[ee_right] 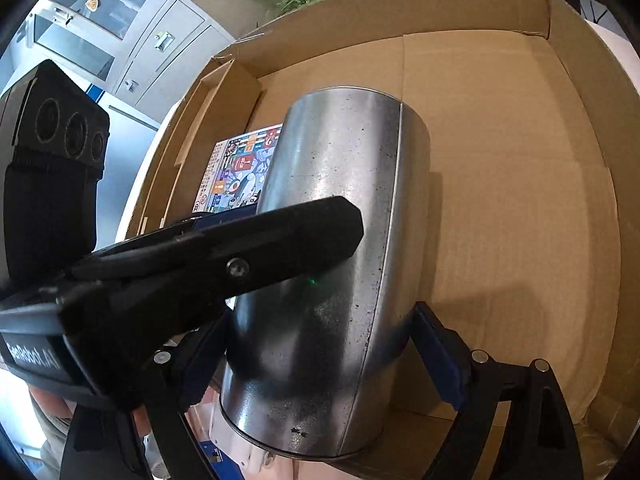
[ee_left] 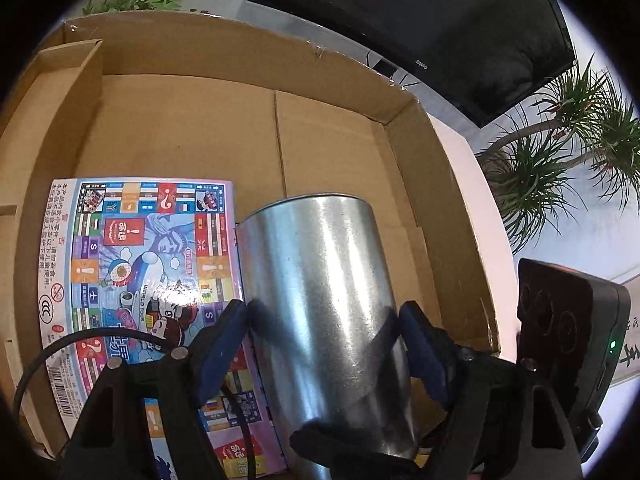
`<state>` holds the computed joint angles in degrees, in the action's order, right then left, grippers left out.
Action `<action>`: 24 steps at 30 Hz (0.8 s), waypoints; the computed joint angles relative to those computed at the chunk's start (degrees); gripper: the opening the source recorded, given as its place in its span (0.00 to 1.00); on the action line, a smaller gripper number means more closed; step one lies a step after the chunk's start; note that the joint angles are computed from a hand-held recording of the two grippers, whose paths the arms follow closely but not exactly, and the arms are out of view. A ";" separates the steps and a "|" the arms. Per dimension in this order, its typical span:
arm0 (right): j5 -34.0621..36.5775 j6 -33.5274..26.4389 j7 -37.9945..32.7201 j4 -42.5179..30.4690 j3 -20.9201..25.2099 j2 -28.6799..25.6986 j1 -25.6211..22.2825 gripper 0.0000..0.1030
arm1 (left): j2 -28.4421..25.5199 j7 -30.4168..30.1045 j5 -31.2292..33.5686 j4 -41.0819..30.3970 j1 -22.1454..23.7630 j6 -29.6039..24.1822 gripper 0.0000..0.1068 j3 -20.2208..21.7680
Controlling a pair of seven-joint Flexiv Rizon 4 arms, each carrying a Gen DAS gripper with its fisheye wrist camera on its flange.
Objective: Organize rigid objects
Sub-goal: 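Release the can and move both grippers to the yellow-labelled jar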
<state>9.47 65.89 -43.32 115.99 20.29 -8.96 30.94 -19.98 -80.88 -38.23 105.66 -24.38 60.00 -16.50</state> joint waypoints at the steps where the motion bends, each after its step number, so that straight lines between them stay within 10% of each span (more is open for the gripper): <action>1: -0.05 0.02 0.66 0.06 -0.06 0.04 0.12 0.85 | 0.06 0.07 0.01 0.12 0.08 0.04 0.73 0.07; 11: -17.08 4.39 18.13 8.99 -1.23 10.87 1.13 0.85 | 3.47 -4.16 8.93 0.62 -1.62 0.56 0.73 3.90; 19: -30.60 -12.32 35.59 19.54 7.01 27.98 -0.46 1.00 | 24.38 -10.16 19.35 17.77 -4.59 14.41 0.75 5.78; 24: -29.56 -7.01 37.11 24.18 6.47 26.43 1.10 0.81 | 32.65 -23.46 25.40 24.85 -5.11 10.45 0.75 5.31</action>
<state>-20.08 58.88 -6.22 140.18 26.76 17.47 32.04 12.67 -104.34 -12.84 130.50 -29.49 70.44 -11.19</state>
